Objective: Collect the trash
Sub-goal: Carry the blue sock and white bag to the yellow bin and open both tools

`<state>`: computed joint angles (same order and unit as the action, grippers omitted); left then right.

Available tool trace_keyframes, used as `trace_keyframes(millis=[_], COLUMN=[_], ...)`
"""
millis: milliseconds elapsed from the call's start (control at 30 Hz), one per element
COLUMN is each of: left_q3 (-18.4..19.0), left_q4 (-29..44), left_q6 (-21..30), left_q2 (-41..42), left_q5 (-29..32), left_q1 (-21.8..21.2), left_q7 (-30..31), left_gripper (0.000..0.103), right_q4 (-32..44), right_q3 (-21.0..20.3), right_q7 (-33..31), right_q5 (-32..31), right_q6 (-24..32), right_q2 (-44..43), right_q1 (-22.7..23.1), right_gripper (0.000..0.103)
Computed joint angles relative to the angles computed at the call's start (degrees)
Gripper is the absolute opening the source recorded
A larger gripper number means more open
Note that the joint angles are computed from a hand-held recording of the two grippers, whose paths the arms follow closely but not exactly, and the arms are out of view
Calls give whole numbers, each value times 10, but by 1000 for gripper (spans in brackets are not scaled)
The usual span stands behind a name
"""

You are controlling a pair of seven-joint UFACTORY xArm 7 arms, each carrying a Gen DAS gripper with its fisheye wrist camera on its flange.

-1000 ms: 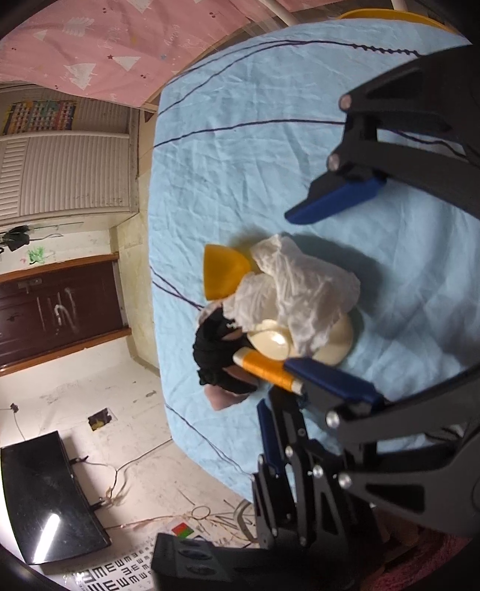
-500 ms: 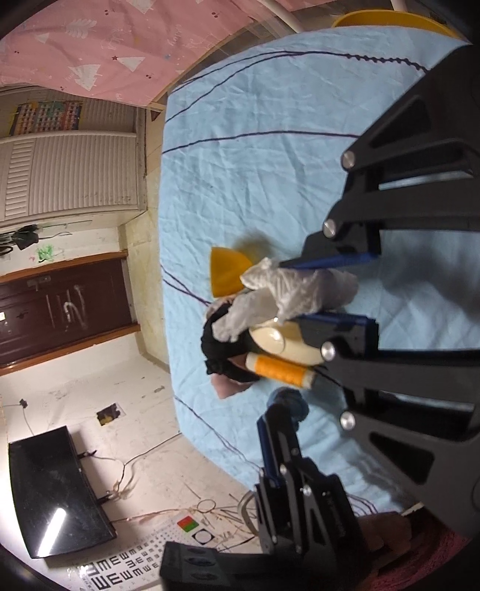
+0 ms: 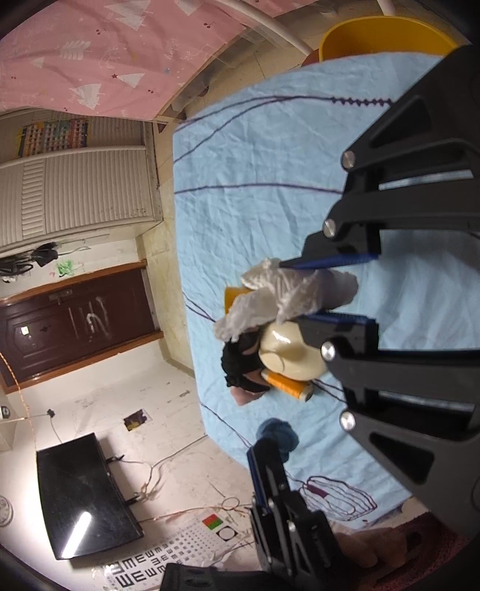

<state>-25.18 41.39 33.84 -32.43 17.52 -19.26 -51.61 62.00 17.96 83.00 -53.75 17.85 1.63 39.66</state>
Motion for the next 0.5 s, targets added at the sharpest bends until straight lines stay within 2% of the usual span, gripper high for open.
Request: trace_keyframes(millis=[267,500], left_q3=[-32,-42], left_q4=[67,137], left_q6=[21,37], left_q2=[60,137], left_q5=[38,91], left_q1=[6,-15], left_q7=[-20,-44], left_gripper=[9,9], right_q4=[-80,-154], right_q3=[17,43], right_q7=[69,91], right_q5=[-40,-29], right_q6=[-28,-49], right_q2=[-81,-161], right_q1=[-53,-114], right_gripper=[19,19])
